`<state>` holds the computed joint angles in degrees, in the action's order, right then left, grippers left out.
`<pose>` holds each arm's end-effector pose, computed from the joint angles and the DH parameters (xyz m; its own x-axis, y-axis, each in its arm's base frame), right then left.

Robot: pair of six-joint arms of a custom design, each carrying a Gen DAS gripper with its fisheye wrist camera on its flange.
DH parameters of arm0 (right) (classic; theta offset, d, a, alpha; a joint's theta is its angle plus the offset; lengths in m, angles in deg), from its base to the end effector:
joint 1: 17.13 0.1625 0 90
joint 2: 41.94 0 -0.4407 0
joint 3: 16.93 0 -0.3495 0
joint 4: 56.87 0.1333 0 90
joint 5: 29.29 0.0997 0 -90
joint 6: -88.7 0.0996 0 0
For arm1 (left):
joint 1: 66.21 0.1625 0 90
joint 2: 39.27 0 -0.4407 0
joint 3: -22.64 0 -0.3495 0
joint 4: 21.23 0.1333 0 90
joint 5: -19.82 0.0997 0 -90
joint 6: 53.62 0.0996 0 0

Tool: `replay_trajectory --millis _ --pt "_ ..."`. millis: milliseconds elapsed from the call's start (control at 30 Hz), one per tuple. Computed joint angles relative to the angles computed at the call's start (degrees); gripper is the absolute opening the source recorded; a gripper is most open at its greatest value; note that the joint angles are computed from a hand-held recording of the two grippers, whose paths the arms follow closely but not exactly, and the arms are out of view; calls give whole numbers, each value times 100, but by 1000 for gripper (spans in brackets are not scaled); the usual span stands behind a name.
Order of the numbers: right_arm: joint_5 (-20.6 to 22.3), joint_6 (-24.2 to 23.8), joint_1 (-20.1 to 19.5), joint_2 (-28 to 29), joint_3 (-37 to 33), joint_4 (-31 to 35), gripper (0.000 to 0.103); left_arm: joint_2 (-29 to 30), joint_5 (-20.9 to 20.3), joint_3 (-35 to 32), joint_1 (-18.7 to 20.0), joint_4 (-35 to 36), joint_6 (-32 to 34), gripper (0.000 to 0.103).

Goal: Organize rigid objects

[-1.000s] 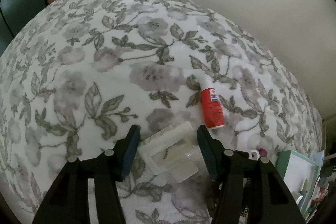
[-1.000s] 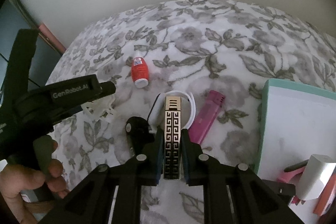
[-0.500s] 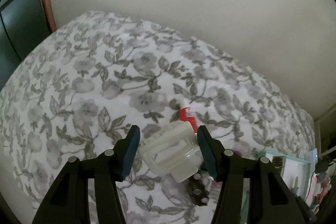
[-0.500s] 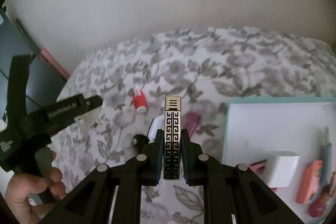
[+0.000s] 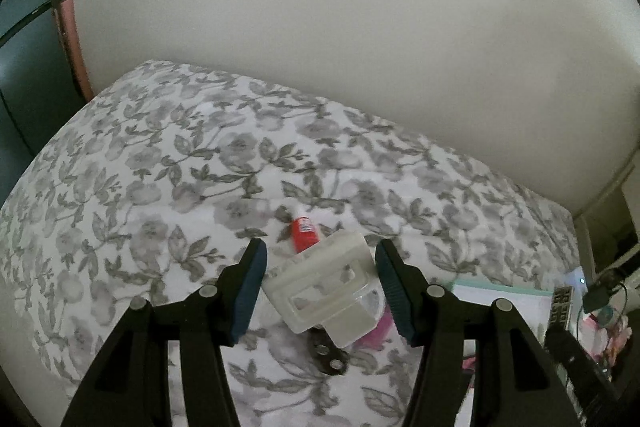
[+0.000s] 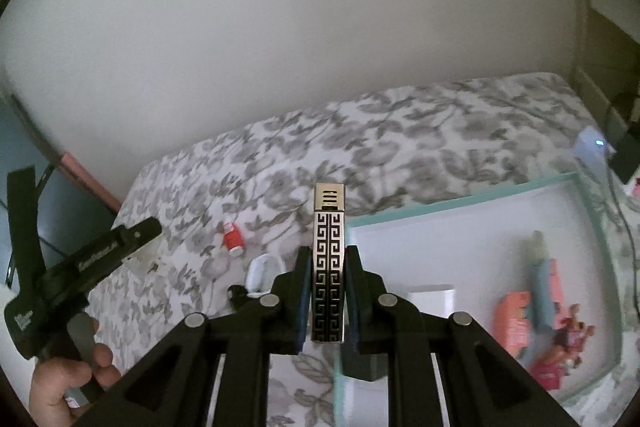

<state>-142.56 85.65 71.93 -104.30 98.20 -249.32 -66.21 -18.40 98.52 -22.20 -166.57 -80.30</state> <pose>0.0849 -0.5516 0.2914 -0.9129 0.2814 0.2958 -0.0380 0.6629 -0.7478 -0.3769 -0.6582 0.0485 -0.7613 0.0332 -0.6476 0.4174 0.7894 -0.4502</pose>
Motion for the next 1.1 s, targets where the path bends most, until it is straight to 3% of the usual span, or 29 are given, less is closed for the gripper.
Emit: replay_trajectory --millis 133,333,600,1100 --pt "-63 109 -108 -287 212 -180 17 64 -196 1 -95 -83 67 58" --pt "-569 62 -147 -564 423 -447 17 259 -511 -125 -254 -78 219 58" --pt "-663 175 -372 -697 548 -447 17 766 -813 -566 -505 -58 694 58" --pt "-714 404 -888 -314 270 267 17 1412 -1490 -1132 -227 232 736 58"
